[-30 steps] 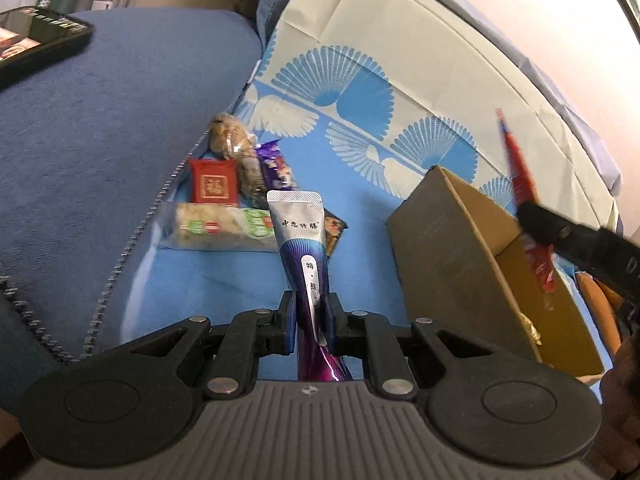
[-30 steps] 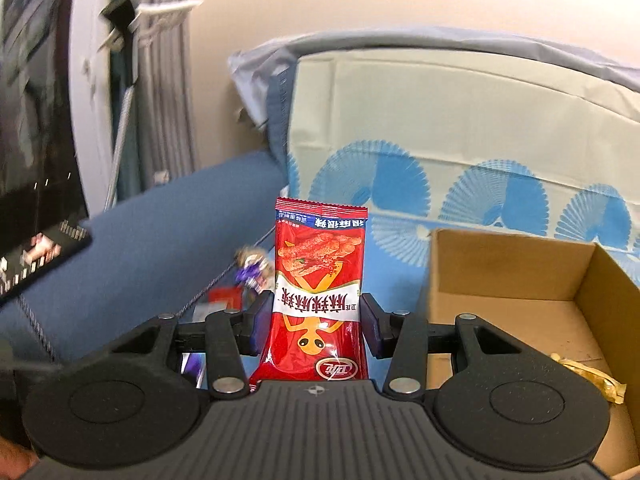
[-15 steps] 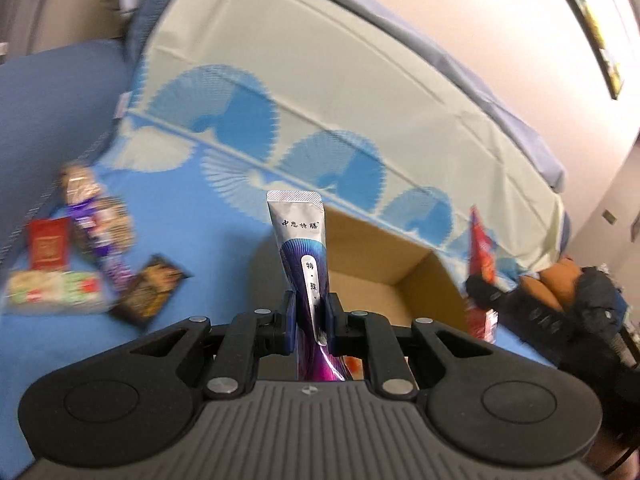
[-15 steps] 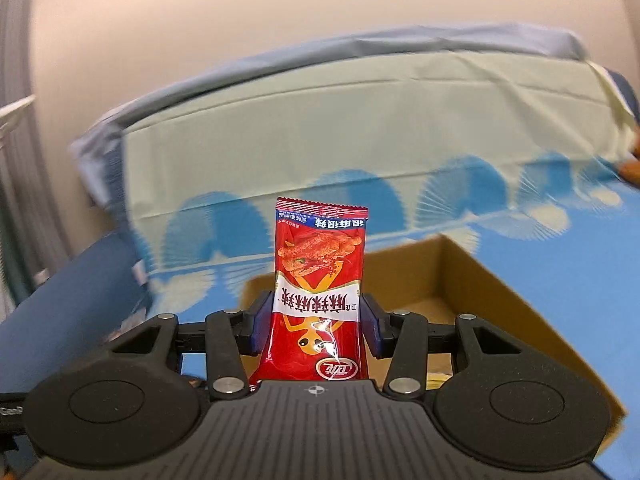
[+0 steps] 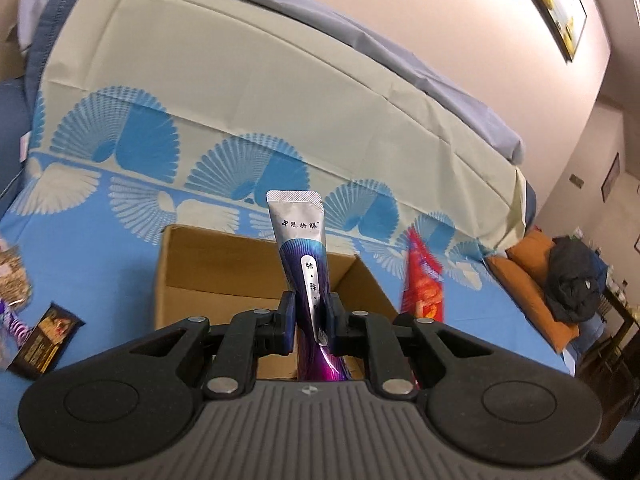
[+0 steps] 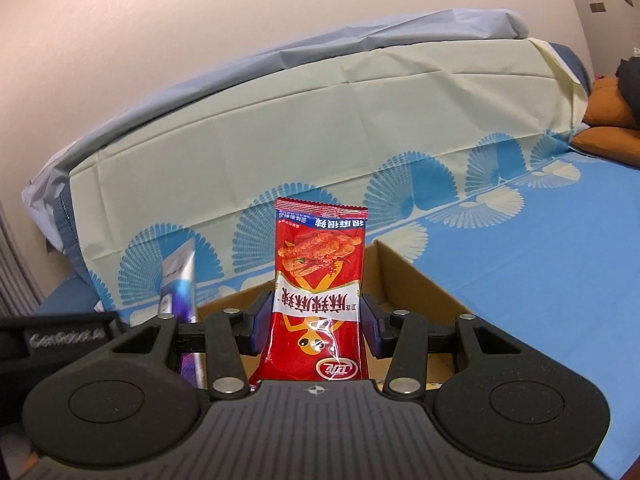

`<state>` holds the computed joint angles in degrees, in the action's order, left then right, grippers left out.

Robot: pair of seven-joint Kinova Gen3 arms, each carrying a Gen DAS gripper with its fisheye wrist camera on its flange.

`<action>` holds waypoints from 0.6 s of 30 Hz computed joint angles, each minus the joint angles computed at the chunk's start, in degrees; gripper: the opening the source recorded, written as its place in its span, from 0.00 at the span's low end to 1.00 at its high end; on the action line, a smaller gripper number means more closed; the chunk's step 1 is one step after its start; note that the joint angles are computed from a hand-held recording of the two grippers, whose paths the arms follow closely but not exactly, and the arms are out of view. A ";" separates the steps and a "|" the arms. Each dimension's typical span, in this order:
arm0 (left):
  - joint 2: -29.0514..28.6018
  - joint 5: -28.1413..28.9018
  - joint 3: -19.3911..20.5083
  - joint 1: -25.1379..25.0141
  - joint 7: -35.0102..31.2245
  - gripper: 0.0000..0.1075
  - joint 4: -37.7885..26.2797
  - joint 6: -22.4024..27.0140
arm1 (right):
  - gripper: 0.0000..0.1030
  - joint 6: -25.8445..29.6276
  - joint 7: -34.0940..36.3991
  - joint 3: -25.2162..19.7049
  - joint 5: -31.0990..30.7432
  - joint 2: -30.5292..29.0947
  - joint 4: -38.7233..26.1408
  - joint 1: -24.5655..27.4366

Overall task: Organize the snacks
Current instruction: 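Carry both packs over the box and open both grippers to drop them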

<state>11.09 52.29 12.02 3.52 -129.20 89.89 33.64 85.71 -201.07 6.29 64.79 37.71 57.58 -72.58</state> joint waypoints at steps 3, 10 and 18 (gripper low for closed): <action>0.85 -4.61 -0.85 1.26 4.91 0.31 -2.45 1.03 | 0.54 0.58 0.88 -0.13 -0.67 0.48 -1.12 0.33; -2.46 -2.99 -2.43 -1.71 1.51 0.65 2.29 -0.51 | 0.66 1.57 1.19 0.33 -1.20 0.93 -1.67 0.16; -5.75 -11.71 -11.30 -3.03 6.33 0.76 5.69 5.11 | 0.67 -0.12 4.91 0.57 -2.24 2.25 -4.33 0.08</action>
